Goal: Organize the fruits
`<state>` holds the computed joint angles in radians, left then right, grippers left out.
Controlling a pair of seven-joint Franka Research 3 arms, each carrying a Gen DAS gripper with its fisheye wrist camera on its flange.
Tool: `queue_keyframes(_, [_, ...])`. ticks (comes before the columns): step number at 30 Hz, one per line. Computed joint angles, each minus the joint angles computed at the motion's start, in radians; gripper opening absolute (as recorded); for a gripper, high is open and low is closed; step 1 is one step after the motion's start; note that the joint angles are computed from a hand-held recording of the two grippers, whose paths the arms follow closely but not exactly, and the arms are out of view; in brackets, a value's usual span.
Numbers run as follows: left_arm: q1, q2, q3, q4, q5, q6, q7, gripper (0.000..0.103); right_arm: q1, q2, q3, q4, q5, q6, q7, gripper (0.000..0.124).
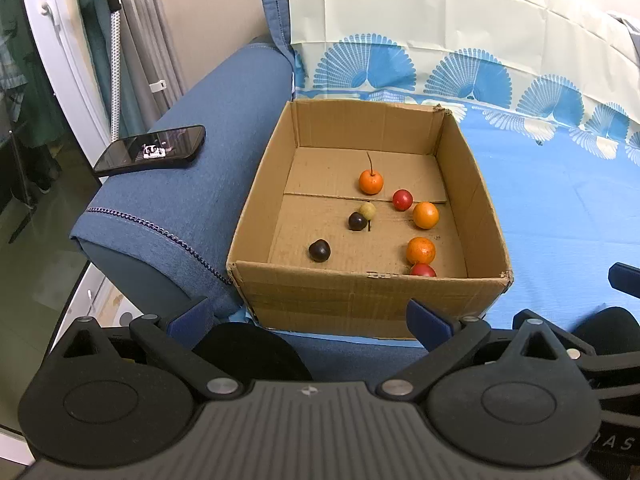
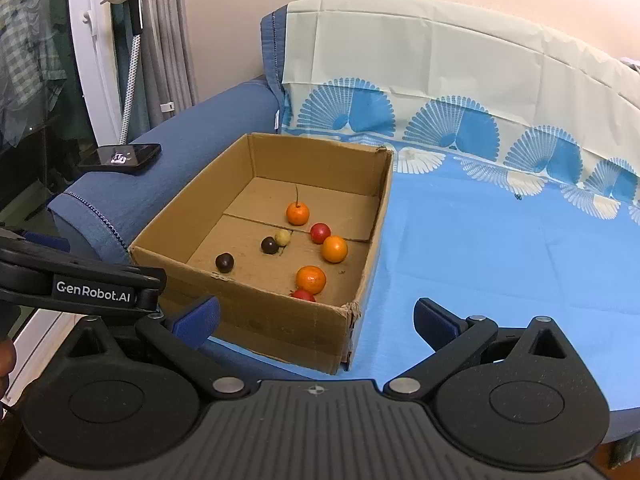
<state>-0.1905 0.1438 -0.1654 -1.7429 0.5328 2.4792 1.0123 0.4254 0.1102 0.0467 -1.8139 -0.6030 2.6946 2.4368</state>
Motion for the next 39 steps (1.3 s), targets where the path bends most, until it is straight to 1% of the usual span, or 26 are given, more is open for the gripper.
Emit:
queue_keyframes(13, [-0.005,0.004,0.001,0.009,0.014,-0.012,-0.008,0.103,-0.001,0.004,-0.003,0.002,0.02,0.003,-0.015,0.102])
queue_keyframes(39, [-0.007,0.002,0.0,0.011,0.023,-0.017,-0.012,0.103,0.001,0.005,-0.004,0.003,0.017,0.002,-0.012,0.102])
